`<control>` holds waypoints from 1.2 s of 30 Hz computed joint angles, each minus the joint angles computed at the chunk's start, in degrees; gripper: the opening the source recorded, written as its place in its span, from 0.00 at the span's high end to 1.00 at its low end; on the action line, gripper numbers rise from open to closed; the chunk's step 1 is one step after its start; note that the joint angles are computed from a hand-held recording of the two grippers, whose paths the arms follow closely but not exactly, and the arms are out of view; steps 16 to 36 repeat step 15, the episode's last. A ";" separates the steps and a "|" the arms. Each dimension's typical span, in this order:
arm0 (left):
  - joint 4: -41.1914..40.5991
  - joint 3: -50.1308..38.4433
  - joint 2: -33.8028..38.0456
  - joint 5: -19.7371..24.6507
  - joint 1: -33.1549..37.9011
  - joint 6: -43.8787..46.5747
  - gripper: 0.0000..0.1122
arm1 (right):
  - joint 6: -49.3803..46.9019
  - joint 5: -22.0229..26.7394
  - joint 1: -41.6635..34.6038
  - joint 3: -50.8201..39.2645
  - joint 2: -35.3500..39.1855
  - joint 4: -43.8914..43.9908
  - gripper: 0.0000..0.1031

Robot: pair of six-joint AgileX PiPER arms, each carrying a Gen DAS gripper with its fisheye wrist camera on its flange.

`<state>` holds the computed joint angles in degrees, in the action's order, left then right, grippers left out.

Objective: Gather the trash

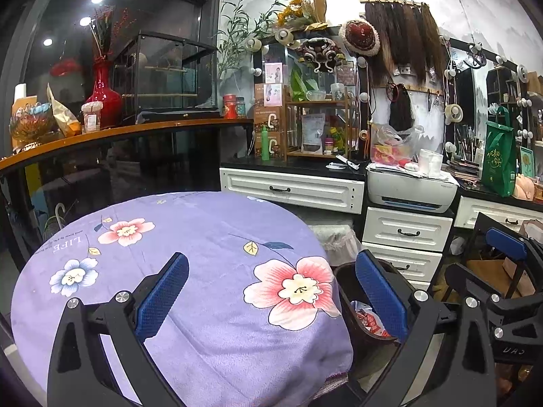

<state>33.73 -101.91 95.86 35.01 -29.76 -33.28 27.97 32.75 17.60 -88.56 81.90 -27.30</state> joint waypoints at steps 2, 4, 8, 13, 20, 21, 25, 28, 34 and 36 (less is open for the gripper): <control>0.54 -0.01 0.04 0.16 -0.07 -0.58 0.13 | -0.27 -0.15 -0.30 0.10 0.01 0.48 0.06; 0.59 -0.15 0.16 0.32 -0.11 -0.72 0.13 | -0.38 -0.09 -0.31 0.06 0.07 0.56 0.06; 0.24 -0.57 0.41 0.86 -0.13 -0.70 0.13 | -0.56 -0.29 -0.59 0.25 0.02 0.93 0.06; 0.47 -0.48 0.38 0.88 -0.12 -1.12 0.13 | -0.49 -0.22 -0.56 0.23 0.03 0.83 0.06; 0.72 -0.42 0.45 0.91 -0.18 -1.41 0.13 | -0.71 -0.24 -0.62 0.26 0.02 1.11 0.06; 0.72 -0.42 0.45 0.91 -0.18 -1.41 0.13 | -0.71 -0.24 -0.62 0.26 0.02 1.11 0.06; 0.72 -0.42 0.45 0.91 -0.18 -1.41 0.13 | -0.71 -0.24 -0.62 0.26 0.02 1.11 0.06; 0.72 -0.42 0.45 0.91 -0.18 -1.41 0.13 | -0.71 -0.24 -0.62 0.26 0.02 1.11 0.06; 0.72 -0.42 0.45 0.91 -0.18 -1.41 0.13 | -0.71 -0.24 -0.62 0.26 0.02 1.11 0.06; 0.72 -0.42 0.45 0.91 -0.18 -1.41 0.13 | -0.71 -0.24 -0.62 0.26 0.02 1.11 0.06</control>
